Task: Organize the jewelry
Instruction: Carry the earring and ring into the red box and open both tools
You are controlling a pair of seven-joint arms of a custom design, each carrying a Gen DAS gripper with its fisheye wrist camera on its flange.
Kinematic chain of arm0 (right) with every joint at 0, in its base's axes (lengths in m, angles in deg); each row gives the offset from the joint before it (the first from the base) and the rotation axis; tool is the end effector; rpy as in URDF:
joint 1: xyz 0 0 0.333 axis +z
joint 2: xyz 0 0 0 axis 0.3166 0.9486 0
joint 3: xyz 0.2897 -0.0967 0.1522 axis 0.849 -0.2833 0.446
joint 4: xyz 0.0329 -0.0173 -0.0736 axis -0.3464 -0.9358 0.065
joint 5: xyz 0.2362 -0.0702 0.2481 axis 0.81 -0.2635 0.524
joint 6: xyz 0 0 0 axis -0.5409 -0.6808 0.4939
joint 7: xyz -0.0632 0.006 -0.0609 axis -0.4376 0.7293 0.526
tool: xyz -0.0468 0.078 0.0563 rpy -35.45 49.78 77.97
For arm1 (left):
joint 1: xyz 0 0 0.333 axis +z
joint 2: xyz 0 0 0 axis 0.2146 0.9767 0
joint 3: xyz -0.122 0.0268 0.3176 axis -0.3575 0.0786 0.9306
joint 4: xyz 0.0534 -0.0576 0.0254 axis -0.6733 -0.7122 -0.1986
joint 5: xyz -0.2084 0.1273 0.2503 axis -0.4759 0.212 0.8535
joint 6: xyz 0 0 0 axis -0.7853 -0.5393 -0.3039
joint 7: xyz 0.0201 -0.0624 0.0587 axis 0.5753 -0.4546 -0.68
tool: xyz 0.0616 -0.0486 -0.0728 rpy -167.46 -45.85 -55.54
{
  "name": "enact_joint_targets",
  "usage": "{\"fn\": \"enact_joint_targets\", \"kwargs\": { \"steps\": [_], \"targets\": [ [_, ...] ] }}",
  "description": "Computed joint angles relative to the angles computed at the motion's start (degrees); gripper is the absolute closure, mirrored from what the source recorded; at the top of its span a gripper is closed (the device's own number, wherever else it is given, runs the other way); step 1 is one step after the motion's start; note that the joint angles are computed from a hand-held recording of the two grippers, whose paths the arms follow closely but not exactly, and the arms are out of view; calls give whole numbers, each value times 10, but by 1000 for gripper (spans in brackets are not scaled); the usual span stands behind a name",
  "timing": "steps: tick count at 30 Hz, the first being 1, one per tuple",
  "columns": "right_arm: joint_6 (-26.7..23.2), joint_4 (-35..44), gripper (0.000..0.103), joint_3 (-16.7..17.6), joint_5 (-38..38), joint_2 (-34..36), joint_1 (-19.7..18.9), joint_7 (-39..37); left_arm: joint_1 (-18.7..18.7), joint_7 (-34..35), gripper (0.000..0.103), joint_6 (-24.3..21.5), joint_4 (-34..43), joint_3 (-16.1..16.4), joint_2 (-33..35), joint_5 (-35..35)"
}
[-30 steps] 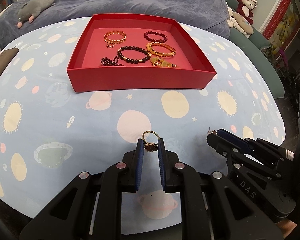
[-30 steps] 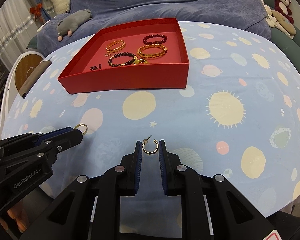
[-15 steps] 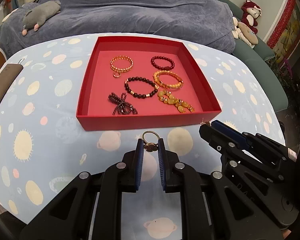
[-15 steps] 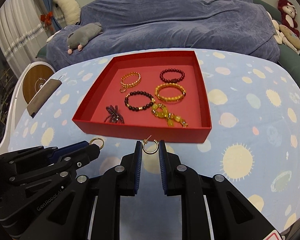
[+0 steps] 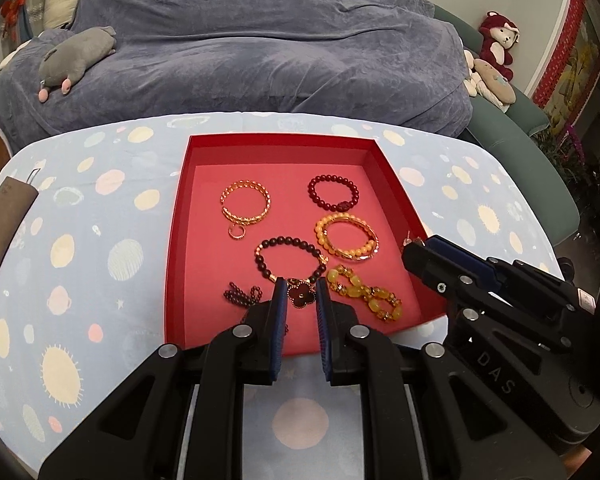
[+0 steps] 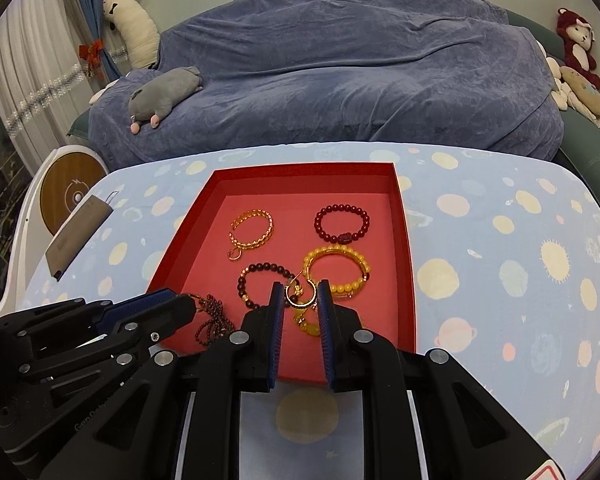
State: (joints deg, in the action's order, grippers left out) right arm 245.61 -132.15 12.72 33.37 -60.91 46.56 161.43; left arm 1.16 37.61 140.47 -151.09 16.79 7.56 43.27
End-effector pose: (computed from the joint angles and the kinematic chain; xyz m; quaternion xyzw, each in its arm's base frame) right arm 0.4428 0.3245 0.4958 -0.7861 0.5051 -0.1199 0.3355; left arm 0.3882 -0.2327 0.4976 -0.7362 0.5961 -0.2623 0.1840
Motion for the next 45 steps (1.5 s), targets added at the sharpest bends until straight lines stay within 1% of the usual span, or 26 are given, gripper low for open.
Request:
{"fn": "enact_joint_targets", "kwargs": {
  "steps": [4,8,16,28,40,45],
  "targets": [
    [-3,22,87,-6,-10,21,3,5,11,1,89,-3,14,5,19,14],
    [-7,40,87,-15,-19,41,9,14,13,9,89,-2,21,15,36,8],
    [-13,60,87,-29,-28,70,22,21,17,3,89,1,27,22,63,18],
    [-18,78,87,-41,-30,97,33,20,17,-9,89,7,42,32,97,42],
    [-20,89,87,-46,-25,110,40,13,13,-22,89,-3,59,37,117,70],
    [-20,92,86,-57,-38,113,49,27,11,-44,88,-13,68,37,121,106]
  ]
}}
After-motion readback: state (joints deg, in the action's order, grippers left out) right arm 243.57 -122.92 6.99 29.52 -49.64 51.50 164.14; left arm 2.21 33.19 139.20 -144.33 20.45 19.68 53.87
